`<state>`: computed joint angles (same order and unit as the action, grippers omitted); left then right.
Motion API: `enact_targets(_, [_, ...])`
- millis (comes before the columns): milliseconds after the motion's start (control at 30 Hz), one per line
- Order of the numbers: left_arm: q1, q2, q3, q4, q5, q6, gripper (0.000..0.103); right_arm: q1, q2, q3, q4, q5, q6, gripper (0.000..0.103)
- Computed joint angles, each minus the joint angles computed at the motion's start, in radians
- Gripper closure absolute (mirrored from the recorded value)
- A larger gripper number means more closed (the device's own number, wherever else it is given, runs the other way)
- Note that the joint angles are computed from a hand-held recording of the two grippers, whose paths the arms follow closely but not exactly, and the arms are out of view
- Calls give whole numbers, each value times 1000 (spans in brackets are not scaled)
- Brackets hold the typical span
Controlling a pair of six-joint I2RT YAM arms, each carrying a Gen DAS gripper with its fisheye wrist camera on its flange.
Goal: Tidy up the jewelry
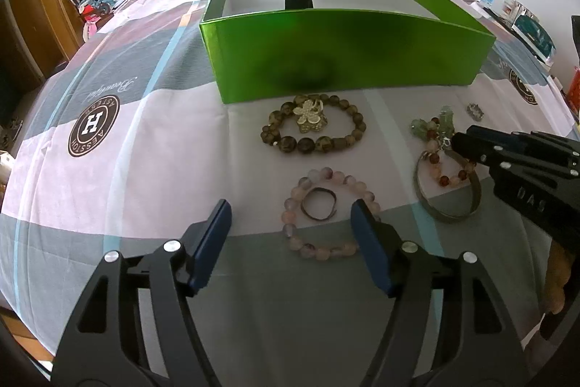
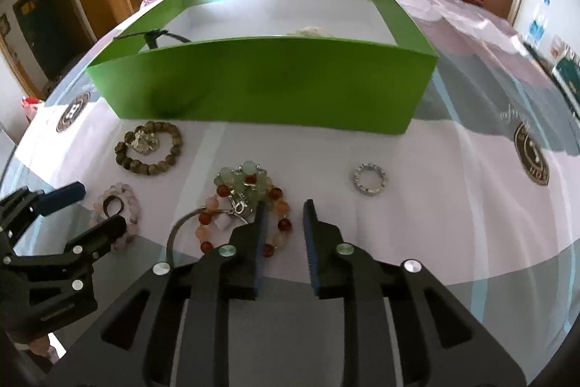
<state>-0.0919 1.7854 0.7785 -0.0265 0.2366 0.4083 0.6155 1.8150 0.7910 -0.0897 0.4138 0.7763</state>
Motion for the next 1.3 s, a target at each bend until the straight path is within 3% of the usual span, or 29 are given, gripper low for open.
enact_targets(33, [0,0,0,0,0,0,35,4,3,3,-2,5,-2,85])
enact_targets(67, [0,0,0,1,0,1,35,3,-1,-3,12,-8,-8,95])
enact_targets(133, [2,0,-1,2,2,3,35,-6,-20,-27,44,-45,-12,95])
enact_targets(267, [5,1,0,3,4,5,34,7,-89,-74,75,-19,0,95])
enact_targets(567, [8,2,1,3,5,6,33,81,-393,-158,-52,185,51,95])
enact_targets(833, [9,2,1,1,6,7,33,40,-335,-160,-39,124,64,95])
enact_targets(1067, [14,3,5,-4,7,10,33,-6,-270,-186,-85,107,158,95])
enact_targets(1133, [13,3,4,-3,6,8,33,-13,-259,-190,-99,110,174,87])
enact_targets(1200, [11,4,4,-2,3,4,33,-16,-254,-200,-90,108,174,72])
enact_targets(1300, [21,3,8,0,5,-5,35,-8,-238,-198,-91,117,174,70])
